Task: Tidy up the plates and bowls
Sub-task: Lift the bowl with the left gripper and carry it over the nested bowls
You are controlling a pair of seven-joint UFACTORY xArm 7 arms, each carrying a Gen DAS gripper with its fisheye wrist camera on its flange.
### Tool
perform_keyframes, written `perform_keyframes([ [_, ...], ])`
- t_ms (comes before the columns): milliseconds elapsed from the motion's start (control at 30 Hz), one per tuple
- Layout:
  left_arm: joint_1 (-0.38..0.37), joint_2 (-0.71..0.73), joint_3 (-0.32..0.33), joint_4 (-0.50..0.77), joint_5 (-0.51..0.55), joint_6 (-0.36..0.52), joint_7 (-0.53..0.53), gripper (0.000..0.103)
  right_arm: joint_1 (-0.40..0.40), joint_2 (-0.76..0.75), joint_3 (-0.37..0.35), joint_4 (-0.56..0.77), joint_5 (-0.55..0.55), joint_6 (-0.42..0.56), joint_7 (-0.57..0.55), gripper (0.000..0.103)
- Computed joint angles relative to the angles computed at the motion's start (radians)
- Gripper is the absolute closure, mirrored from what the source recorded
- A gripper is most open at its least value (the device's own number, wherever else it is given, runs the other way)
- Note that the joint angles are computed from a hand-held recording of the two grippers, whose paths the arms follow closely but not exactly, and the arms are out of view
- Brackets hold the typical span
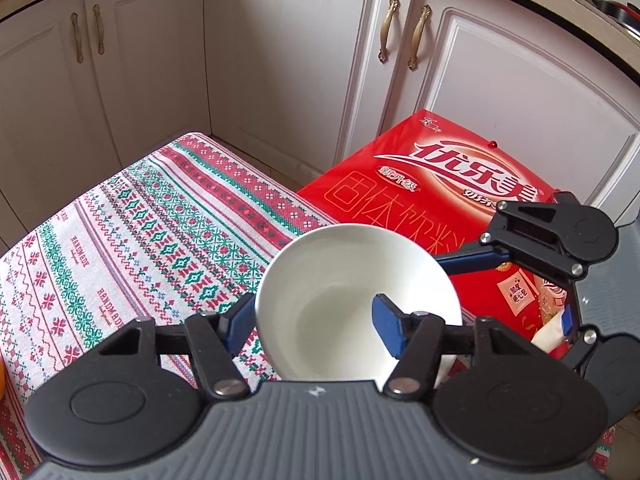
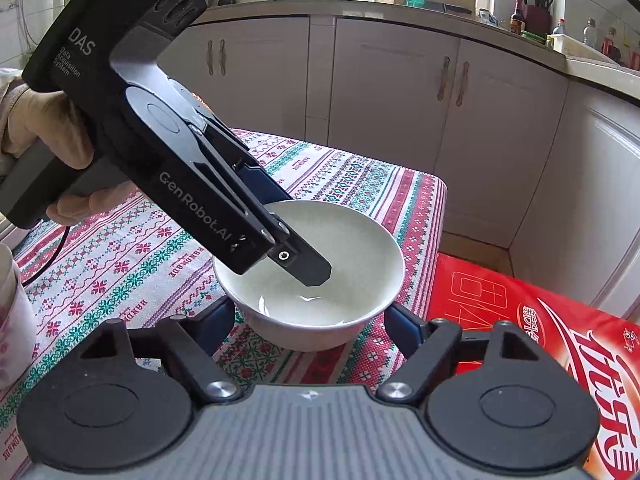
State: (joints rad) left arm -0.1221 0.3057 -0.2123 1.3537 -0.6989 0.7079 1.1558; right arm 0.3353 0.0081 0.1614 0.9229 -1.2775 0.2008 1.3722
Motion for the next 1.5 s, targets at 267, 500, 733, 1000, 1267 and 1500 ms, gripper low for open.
perform_keyframes([
  [267,0.000,-0.003,0.000,-0.001,0.006,0.003,0.002,0.044,0.002,-0.005,0.004,-0.002,0.036,0.009,-0.032,0.019],
  [500,0.007,-0.058,0.007,-0.047,-0.020,0.017,0.032,0.044,0.004,-0.035,0.016,-0.023,0.103,0.006,-0.072,0.019],
  [733,0.002,-0.166,0.041,-0.134,-0.071,0.040,0.073,0.044,0.004,-0.102,0.065,-0.055,0.203,0.031,-0.147,0.019],
  [1000,-0.028,-0.327,0.104,-0.266,-0.121,0.059,0.113,0.044,0.000,-0.187,0.143,-0.091,0.334,0.062,-0.211,0.019],
  [1267,-0.063,-0.490,0.178,-0.394,-0.152,0.081,0.139,0.044,0.010,-0.251,0.228,-0.090,0.430,0.129,-0.261,0.019],
  [1500,-0.082,-0.635,0.245,-0.502,-0.142,0.088,0.145,0.044,0.018,-0.269,0.298,-0.063,0.436,0.167,-0.242,0.019],
])
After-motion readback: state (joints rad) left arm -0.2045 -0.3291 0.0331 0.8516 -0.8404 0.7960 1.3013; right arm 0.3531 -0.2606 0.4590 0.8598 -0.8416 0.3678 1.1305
